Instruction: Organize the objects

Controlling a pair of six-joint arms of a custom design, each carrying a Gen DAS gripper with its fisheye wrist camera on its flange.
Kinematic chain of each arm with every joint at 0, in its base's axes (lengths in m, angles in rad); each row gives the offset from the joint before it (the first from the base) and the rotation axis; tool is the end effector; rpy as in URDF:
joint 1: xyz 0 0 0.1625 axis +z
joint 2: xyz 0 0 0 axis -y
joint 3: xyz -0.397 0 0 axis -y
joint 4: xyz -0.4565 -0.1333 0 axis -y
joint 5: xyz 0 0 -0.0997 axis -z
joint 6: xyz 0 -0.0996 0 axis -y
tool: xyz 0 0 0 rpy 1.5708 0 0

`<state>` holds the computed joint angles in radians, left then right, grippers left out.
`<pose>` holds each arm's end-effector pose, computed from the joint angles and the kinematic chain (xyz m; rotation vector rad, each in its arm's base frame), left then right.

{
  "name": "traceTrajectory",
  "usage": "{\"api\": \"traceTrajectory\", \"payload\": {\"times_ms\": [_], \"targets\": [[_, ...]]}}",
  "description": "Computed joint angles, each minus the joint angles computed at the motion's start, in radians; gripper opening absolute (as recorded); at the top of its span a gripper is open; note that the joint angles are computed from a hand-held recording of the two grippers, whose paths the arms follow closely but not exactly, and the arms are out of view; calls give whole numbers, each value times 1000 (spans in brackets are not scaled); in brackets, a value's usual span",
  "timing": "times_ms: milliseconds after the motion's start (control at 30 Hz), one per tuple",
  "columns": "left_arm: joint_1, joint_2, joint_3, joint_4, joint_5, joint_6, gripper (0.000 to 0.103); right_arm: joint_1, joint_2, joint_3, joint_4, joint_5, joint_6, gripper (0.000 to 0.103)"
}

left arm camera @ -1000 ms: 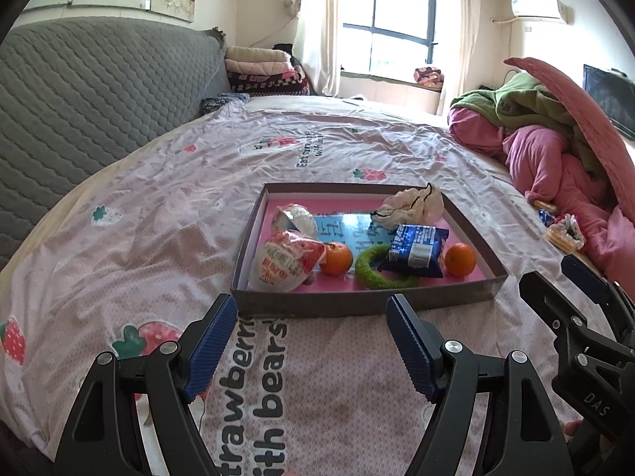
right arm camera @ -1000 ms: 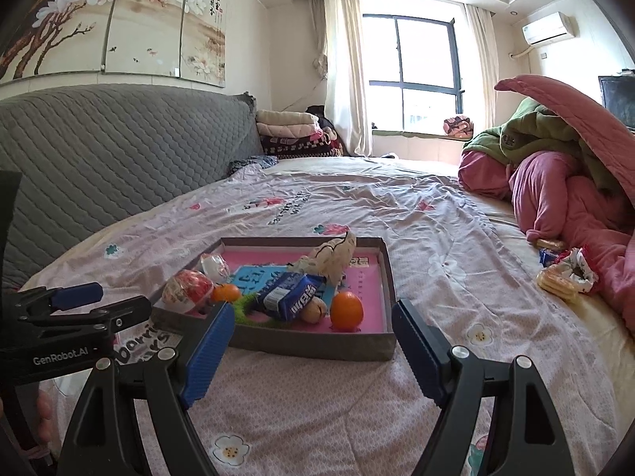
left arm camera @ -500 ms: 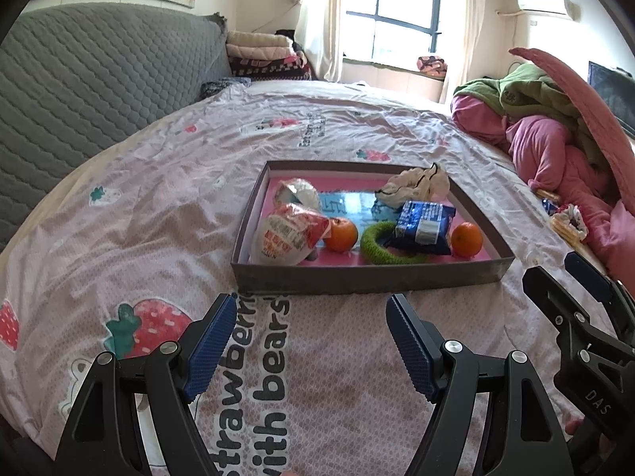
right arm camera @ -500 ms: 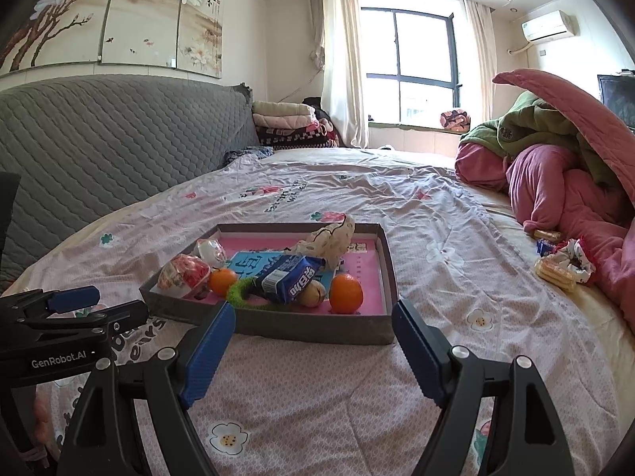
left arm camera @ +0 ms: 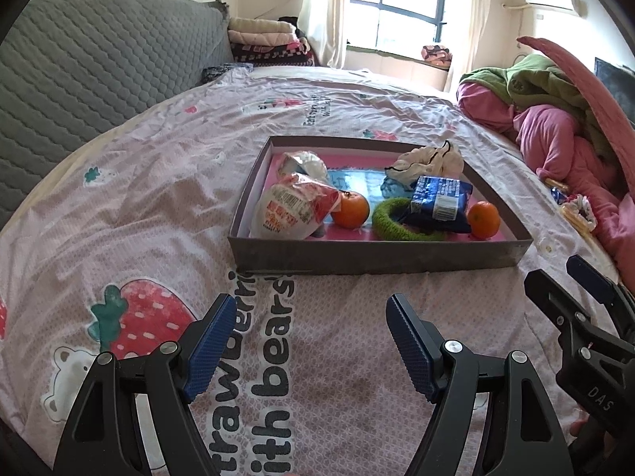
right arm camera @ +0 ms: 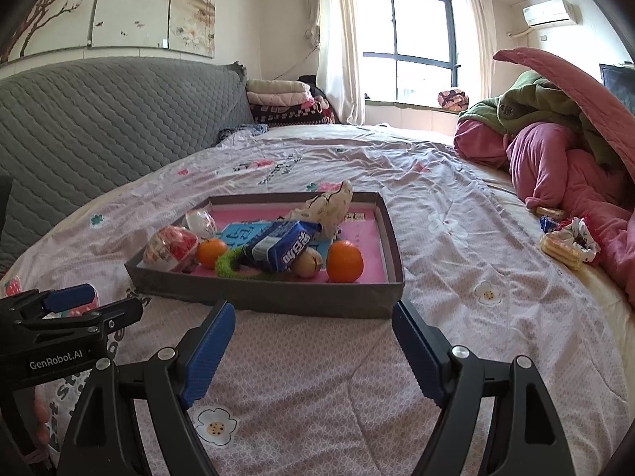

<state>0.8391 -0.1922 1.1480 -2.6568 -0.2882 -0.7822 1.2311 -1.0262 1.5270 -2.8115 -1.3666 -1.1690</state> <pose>-0.3346 -0.7151 -0.1496 -0.1496 2.0214 -1.1339 -0.1037 -0.7540 0.2781 1.1530 -2.3606 0.9260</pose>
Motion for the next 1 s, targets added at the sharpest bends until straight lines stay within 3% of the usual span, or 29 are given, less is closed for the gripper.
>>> {"api": "traceTrajectory", "payload": {"times_ms": [1000], "targets": [[16,47,-26,-110,0,105,79,-3,9,37,-39,-61,0,81]]}}
